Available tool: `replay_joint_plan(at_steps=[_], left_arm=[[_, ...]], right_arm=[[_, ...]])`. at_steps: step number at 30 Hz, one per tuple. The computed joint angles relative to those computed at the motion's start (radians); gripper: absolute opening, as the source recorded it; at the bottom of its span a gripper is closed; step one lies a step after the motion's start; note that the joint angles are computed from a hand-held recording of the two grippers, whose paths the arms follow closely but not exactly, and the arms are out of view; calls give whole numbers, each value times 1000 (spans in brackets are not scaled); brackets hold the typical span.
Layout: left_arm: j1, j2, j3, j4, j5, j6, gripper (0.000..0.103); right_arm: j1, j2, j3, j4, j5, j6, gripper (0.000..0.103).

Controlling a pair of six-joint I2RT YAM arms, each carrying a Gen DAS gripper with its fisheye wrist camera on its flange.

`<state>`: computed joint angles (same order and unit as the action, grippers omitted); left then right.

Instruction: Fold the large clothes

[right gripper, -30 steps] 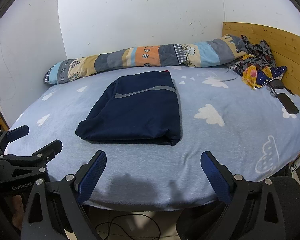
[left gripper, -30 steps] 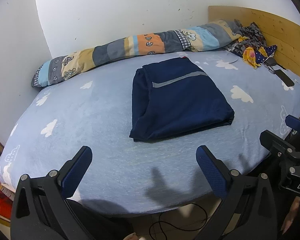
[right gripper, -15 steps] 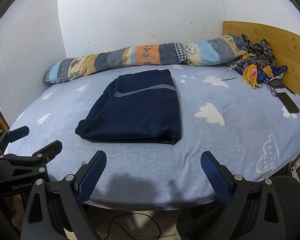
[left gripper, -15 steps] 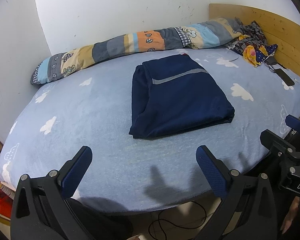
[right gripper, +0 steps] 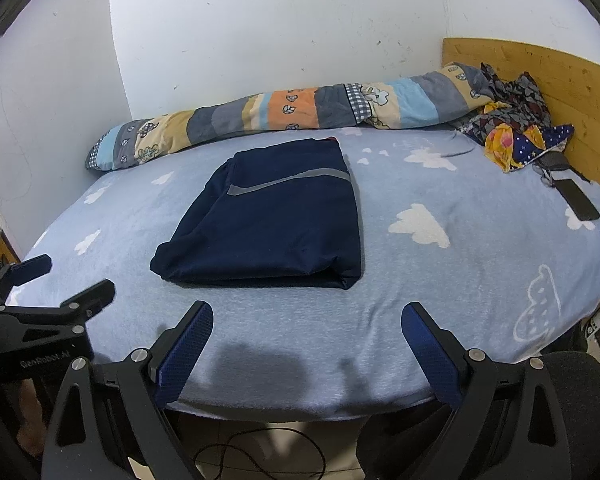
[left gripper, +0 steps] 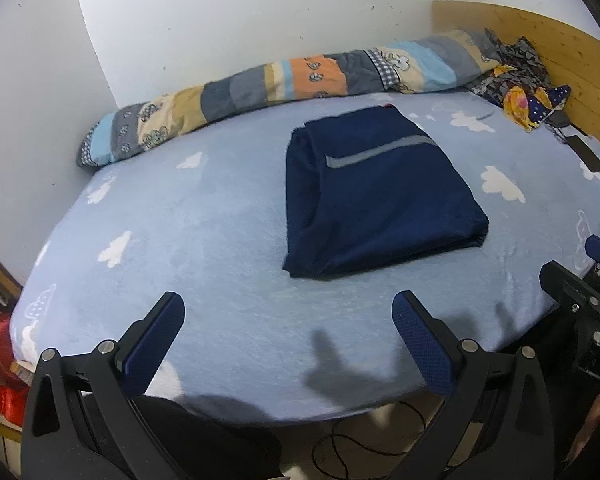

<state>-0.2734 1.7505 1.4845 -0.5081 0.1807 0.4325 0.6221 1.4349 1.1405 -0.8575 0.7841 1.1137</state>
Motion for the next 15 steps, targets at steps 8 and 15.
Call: replay_joint_plan(at_steps=[8,15], left_arm=[[-8,79,118,-110,17,11,103],[0,266,391,-244,-29,-53,103]], right_arm=[[-52,5,8,30,-28,-35,97],[-151,-4,4,88,-83,-119,97]])
